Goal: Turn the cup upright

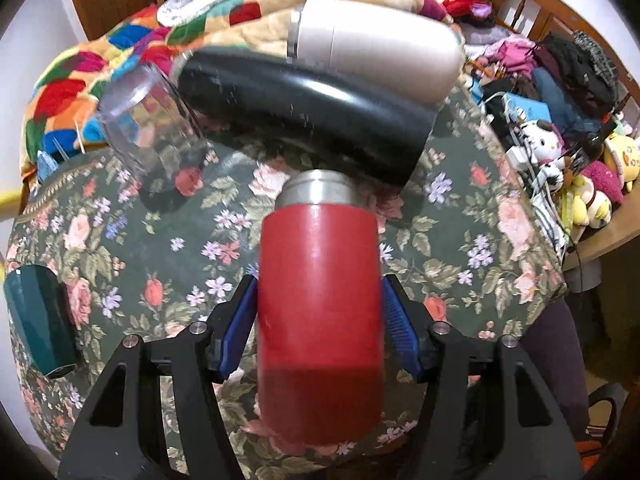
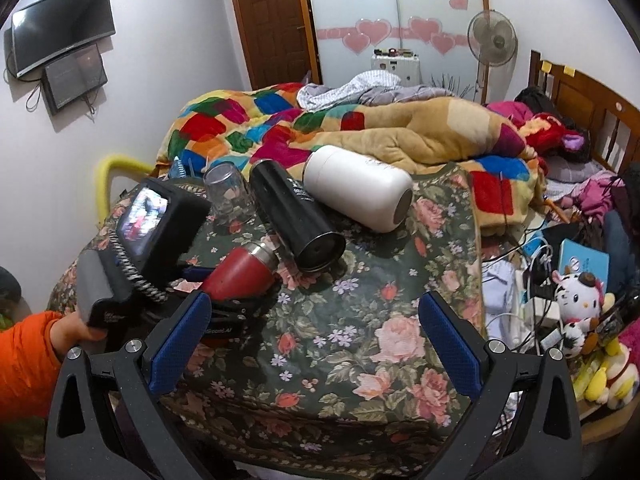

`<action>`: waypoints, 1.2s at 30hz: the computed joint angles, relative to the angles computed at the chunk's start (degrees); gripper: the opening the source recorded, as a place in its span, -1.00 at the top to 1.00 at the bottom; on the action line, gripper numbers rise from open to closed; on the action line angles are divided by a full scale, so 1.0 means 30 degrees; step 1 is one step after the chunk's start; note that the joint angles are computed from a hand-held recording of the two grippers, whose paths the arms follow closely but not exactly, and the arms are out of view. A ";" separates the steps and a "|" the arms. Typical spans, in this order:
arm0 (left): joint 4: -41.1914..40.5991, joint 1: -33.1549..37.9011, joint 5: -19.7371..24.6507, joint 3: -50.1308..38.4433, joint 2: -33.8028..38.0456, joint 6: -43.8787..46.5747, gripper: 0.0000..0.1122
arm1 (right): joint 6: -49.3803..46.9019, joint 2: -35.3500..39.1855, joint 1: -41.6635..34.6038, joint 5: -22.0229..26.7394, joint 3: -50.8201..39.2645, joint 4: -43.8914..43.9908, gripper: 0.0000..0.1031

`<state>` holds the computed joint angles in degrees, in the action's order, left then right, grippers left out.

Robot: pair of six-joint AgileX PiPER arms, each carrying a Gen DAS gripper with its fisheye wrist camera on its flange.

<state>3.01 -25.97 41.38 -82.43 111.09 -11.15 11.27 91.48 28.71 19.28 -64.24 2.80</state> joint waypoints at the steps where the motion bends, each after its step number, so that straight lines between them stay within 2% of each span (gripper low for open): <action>1: -0.0047 0.0061 -0.0276 0.0394 -0.0446 0.0073 -0.10 | 0.0422 0.0132 0.0076 0.0124 -0.0178 -0.0353 -1.00; 5: 0.1442 0.0114 -0.1465 0.2595 -0.2923 -0.1375 -0.11 | 0.0883 0.0811 0.0409 0.0530 -0.1092 -0.0663 -1.00; 11: 0.4888 0.0553 -0.2510 0.5615 -0.6418 -0.5168 -0.11 | -0.0610 0.2708 0.0757 0.1376 -0.3286 0.1536 -0.99; 13: 0.6048 0.0905 -0.2812 0.6698 -0.7669 -0.6622 -0.12 | -0.1756 0.3655 0.0741 0.2041 -0.4307 0.3163 -0.92; 17: 1.0275 0.1021 -0.3034 0.9056 -0.9844 -1.1515 -0.14 | -0.3449 0.5894 0.0712 0.3907 -0.6631 0.6154 -0.76; 20: 1.2120 0.1450 -0.3520 1.0819 -1.1302 -1.4423 -0.20 | -0.3688 0.7633 0.0798 0.5418 -0.8490 0.7213 -0.62; 23: 1.3103 0.1942 -0.3926 1.2065 -1.2175 -1.6206 -0.22 | -0.3193 0.9243 0.0834 0.6962 -1.0440 0.7583 -0.51; 27: 1.3740 0.2424 -0.4424 1.3268 -1.2762 -1.7866 -0.22 | -0.1973 1.0613 0.0965 0.8348 -1.2430 0.6978 -0.48; 36: 1.5430 0.1487 -0.4086 1.4289 -1.2638 -2.0633 -0.22 | -0.1313 1.4025 0.1213 1.1818 -1.7923 0.6138 -0.41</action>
